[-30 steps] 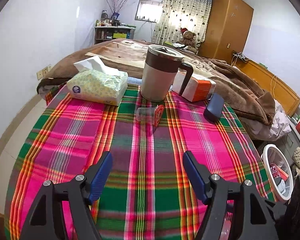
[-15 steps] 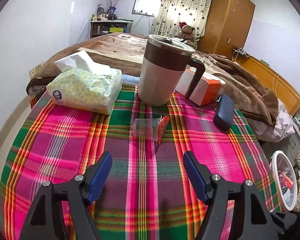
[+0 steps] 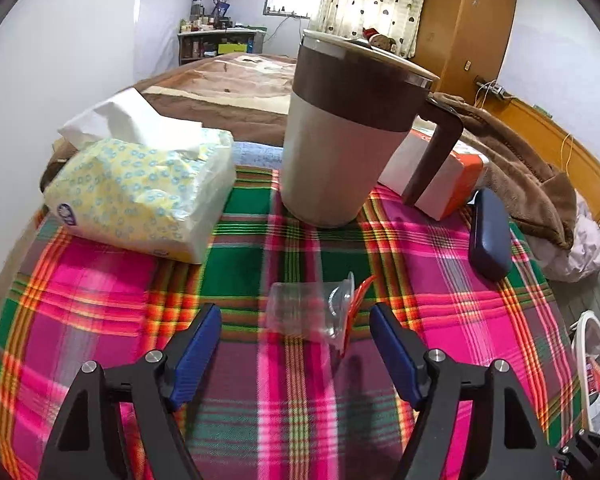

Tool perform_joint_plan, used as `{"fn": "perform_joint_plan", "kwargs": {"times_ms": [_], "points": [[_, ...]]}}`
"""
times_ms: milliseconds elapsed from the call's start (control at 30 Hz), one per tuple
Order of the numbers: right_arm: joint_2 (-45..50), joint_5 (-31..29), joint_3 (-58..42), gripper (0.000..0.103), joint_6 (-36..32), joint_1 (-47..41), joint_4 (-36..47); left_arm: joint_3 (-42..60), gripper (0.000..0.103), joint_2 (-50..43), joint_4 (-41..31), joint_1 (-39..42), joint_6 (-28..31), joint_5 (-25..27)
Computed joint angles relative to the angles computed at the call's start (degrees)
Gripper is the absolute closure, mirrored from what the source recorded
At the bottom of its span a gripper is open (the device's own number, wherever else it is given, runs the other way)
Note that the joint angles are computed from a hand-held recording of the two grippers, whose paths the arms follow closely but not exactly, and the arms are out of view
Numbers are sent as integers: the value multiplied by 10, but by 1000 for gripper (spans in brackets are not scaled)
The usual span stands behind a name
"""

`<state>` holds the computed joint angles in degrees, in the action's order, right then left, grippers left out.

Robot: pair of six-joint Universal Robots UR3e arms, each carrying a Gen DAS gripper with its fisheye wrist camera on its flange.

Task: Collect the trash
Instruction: 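Grasp the red-lidded jelly cup with the right tool while the left tool grasps the clear plastic cup, then carry the jelly cup in the right tool over the bin while the left tool carries the plastic cup there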

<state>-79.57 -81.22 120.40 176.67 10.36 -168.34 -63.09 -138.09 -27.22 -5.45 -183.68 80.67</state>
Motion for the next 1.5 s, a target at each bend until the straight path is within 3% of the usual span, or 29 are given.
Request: {"fn": "perform_joint_plan", "kwargs": {"times_ms": [167, 300, 400, 867, 1500], "points": [[4, 2, -6, 58, -1, -5, 2, 34, 27, -22, -17, -5, 2, 11], [1, 8, -1, 58, 2, -11, 1, 42, 50, -25, -27, -4, 2, 7], [-3, 10, 4, 58, 4, -14, -2, 38, 59, -23, -27, -6, 4, 9], [-47, 17, 51, 58, 19, -41, -34, -129, 61, 89, 58, -28, -4, 29], [-279, 68, 197, 58, -7, -160, -2, -299, 61, 254, 121, -119, -22, 59]]}}
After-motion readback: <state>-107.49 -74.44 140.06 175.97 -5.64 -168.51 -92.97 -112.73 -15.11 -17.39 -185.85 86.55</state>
